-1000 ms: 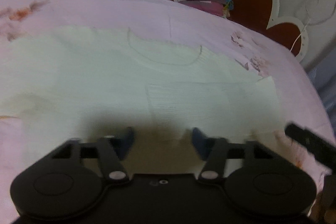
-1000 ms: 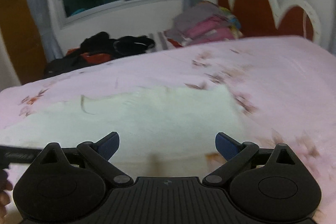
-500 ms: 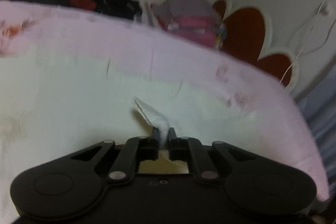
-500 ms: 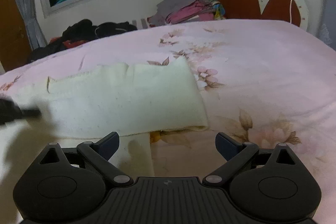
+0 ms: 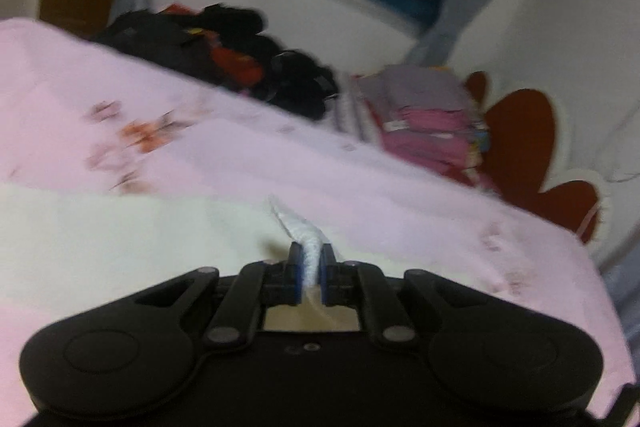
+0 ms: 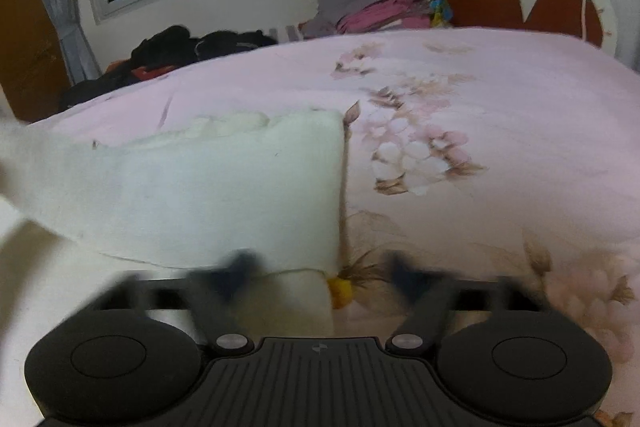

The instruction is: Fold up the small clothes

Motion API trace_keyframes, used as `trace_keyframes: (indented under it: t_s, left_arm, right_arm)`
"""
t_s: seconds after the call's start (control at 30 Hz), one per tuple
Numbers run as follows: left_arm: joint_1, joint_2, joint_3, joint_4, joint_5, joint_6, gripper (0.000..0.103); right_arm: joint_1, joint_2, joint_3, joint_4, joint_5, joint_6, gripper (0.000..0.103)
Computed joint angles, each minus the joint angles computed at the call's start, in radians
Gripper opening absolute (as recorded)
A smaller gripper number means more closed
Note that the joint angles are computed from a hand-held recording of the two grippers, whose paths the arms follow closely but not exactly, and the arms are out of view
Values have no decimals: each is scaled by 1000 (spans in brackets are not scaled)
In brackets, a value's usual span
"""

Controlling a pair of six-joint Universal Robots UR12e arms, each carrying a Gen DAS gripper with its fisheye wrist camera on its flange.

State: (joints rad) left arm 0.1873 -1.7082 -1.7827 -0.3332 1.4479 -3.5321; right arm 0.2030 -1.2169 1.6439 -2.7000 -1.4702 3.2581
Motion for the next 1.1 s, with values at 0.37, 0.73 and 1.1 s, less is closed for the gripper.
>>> trace_keyframes:
  t_s: [0.37, 0.73, 1.1]
  left_arm:
    - [0, -21, -19, -128, 74, 63, 16]
    - [-27, 18, -40, -26, 131, 143, 55]
    - [-57, -45, 2, -114, 140, 182, 55]
  right_arm:
    - [-11, -16, -7, 50, 29, 4, 22]
    - [-24, 62, -122, 26, 50, 17, 77]
    - [-5, 151, -215, 93, -64, -21, 47]
